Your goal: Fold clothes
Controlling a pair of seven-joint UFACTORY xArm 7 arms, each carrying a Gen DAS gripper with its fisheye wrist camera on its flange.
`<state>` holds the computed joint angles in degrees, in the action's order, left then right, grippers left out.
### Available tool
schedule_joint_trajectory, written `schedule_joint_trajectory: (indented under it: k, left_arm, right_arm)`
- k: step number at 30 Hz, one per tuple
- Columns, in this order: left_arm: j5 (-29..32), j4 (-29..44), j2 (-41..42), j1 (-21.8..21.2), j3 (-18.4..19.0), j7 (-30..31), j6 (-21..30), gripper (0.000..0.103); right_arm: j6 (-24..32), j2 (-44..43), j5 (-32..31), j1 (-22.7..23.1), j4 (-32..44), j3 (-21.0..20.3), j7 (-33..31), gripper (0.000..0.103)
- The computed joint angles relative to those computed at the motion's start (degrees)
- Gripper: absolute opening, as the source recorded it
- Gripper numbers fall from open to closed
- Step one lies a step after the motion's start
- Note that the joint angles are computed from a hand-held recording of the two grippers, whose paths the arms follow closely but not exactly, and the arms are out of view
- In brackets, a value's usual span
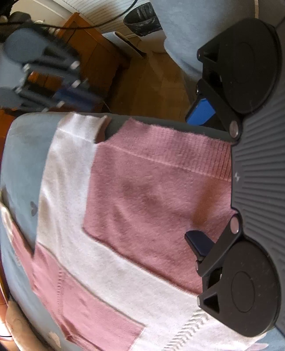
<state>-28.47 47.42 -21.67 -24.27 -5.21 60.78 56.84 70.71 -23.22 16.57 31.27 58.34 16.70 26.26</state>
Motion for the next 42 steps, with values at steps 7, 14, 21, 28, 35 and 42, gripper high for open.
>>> schedule_joint_trajectory:
  k: [7, 14, 21, 28, 35, 42]
  left_arm:
    - [-2.77, 1.51, 1.55, -1.39, -0.65, 2.05, -5.31, 0.102]
    - [1.57, -0.35, 1.77, -0.86, -1.33, 0.21, -5.0, 0.102]
    - [1.94, -0.07, -0.02, -1.33, -0.17, 2.64, -1.47, 0.102]
    - [-2.27, 5.0, 3.76, -2.15, -1.11, 2.4, -1.25, 0.1]
    - [-1.68, 6.9, 6.22, -2.27, -3.14, -0.59, -0.89, 0.1]
    - [-1.76, 8.56, 7.29, -2.64, -3.42, -0.72, 0.52, 0.1]
  right_arm:
    - [-4.32, -2.72, -14.95, -6.08, -2.25, 2.68, 7.7, 0.045]
    - [-2.91, -5.0, -16.09, -4.16, -7.89, 3.21, 12.23, 0.058]
    - [-1.46, -15.92, -10.29, -5.77, -12.8, -0.49, 16.79, 0.059]
    - [-11.61, -27.4, -5.44, -10.09, -26.22, -6.86, 18.17, 0.022]
    - [-23.82, -31.79, 5.54, -7.48, -36.02, -14.15, 11.41, 0.021]
    - [-16.44, -26.58, 3.27, -9.79, -28.15, -12.91, 7.56, 0.007]
